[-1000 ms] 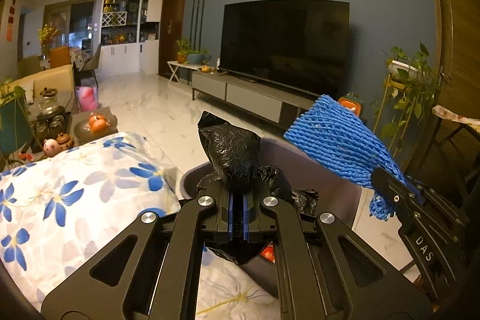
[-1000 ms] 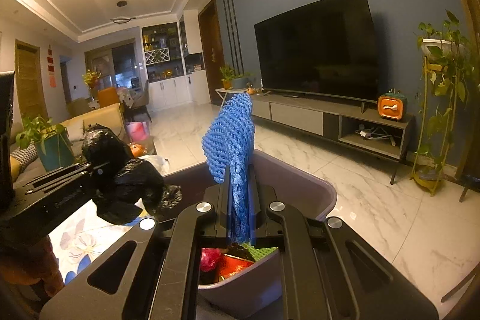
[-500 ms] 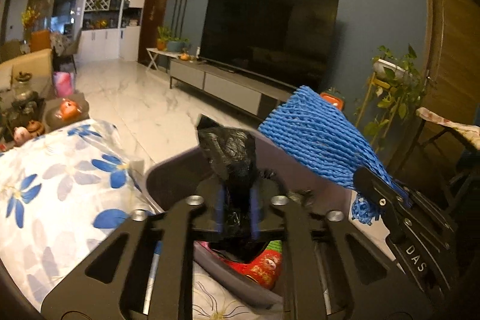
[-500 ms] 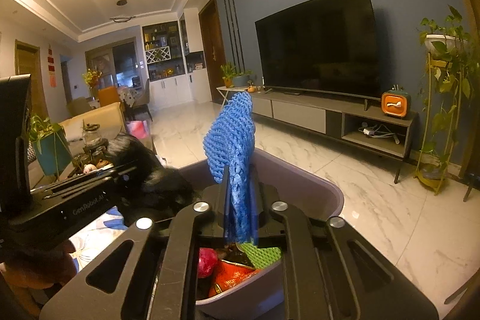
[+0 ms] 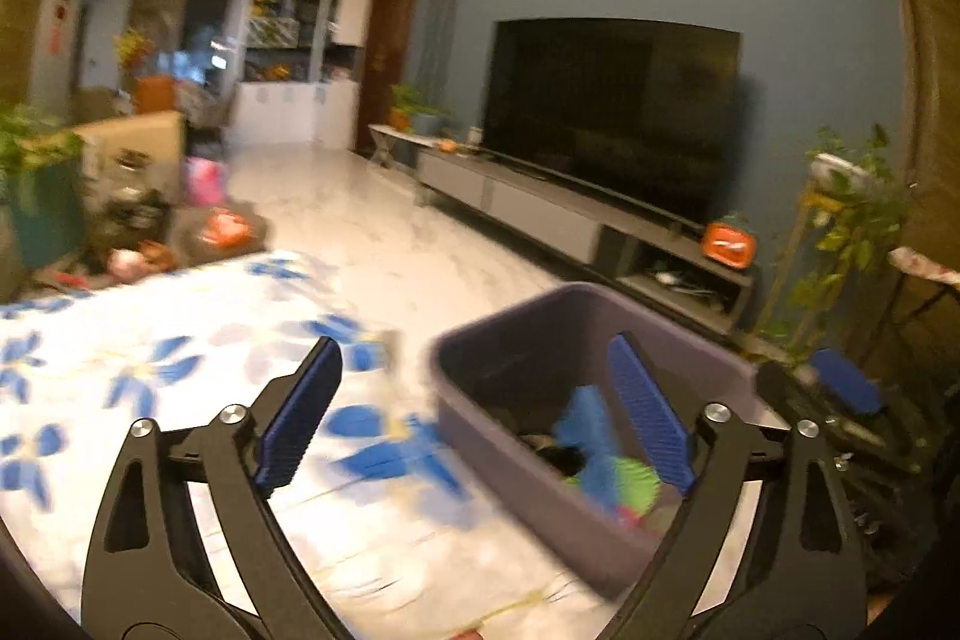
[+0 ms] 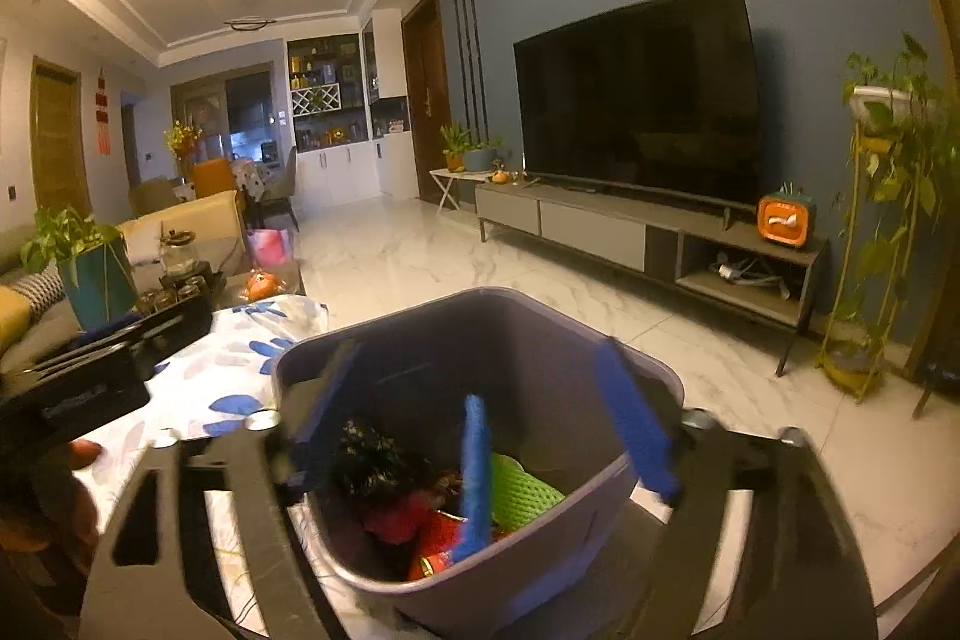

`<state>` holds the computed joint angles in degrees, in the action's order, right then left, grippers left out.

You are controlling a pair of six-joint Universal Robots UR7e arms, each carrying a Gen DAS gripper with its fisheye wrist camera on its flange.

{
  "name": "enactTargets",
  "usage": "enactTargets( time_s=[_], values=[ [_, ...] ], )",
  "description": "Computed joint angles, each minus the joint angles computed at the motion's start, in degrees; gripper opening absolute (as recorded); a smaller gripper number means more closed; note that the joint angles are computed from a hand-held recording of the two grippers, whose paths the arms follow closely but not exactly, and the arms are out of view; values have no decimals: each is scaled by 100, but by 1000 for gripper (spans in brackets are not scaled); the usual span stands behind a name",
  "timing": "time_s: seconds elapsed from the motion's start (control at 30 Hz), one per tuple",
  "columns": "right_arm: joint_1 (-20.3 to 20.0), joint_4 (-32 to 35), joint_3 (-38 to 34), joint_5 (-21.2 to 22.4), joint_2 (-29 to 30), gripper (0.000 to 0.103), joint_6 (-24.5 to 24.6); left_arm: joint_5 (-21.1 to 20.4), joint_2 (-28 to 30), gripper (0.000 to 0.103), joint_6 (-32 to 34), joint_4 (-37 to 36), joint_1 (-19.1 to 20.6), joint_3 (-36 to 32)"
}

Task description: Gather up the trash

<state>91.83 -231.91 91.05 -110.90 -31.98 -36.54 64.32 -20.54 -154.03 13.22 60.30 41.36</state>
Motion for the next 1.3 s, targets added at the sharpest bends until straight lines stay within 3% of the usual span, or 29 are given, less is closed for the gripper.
enactTargets(
  time_s=[0.17,0.37,0.53,0.87,1.3],
  values=[
    [208,-181,113,-239,129,97,-188,-733,-924,92,119,-1081,-127,1643],
    [499,-283,381,-448,168,97,-210,-1251,-1899,97,186,-2009,-258,3188],
    [789,-772,599,-663,284,97,-401,-1879,-2676,97,535,-3019,-399,4365],
    [1243,-1187,1291,-851,330,97,-362,-2457,-3744,97,147,-3373,-641,5808],
    [1741,-1698,1574,-1219,601,97,-475,-2816,-4597,97,61,-3704,-962,6911]
  ],
)
